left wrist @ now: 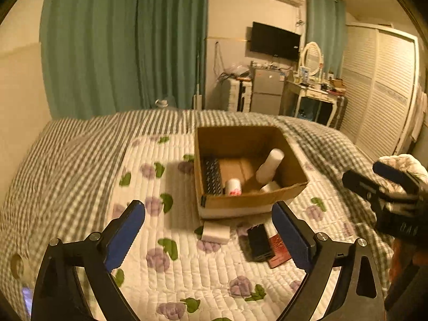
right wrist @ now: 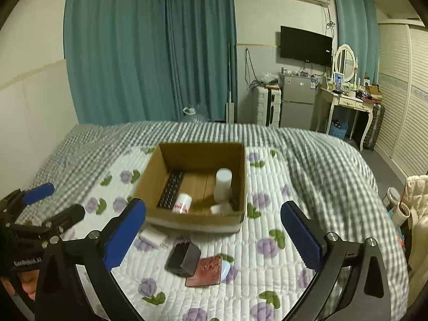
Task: Organize rigid objects
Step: 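Grasp the black power bank with right tool while left tool grasps the charger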
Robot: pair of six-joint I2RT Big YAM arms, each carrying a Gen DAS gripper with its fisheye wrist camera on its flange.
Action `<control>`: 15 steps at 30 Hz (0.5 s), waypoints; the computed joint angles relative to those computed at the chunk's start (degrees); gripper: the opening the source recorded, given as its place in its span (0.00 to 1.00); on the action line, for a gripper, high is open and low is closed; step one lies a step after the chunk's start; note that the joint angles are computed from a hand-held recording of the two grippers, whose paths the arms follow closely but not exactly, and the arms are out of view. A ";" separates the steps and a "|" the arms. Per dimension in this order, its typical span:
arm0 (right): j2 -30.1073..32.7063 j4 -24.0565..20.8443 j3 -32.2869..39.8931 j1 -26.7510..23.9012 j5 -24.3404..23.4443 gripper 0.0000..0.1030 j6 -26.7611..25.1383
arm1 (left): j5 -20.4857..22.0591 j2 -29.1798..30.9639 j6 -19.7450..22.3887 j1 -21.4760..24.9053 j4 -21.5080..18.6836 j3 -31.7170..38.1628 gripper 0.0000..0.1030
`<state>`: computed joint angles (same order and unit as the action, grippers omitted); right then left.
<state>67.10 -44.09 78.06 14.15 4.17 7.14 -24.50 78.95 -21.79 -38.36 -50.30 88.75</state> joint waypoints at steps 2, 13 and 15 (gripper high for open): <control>0.18 1.79 -2.49 0.58 0.32 0.98 0.10 | -0.70 -0.08 -0.58 0.34 1.87 -3.00 0.95; 11.00 1.10 -6.96 3.22 -2.33 0.96 -2.48 | -0.78 2.98 1.29 2.49 2.74 -8.67 0.95; 12.51 1.29 -6.88 3.81 -3.29 0.95 -2.73 | -0.59 3.06 0.92 2.97 2.78 -9.27 0.95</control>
<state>79.61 -42.79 71.17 17.96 0.88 4.42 -25.08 82.01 -20.87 -35.39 -47.52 79.48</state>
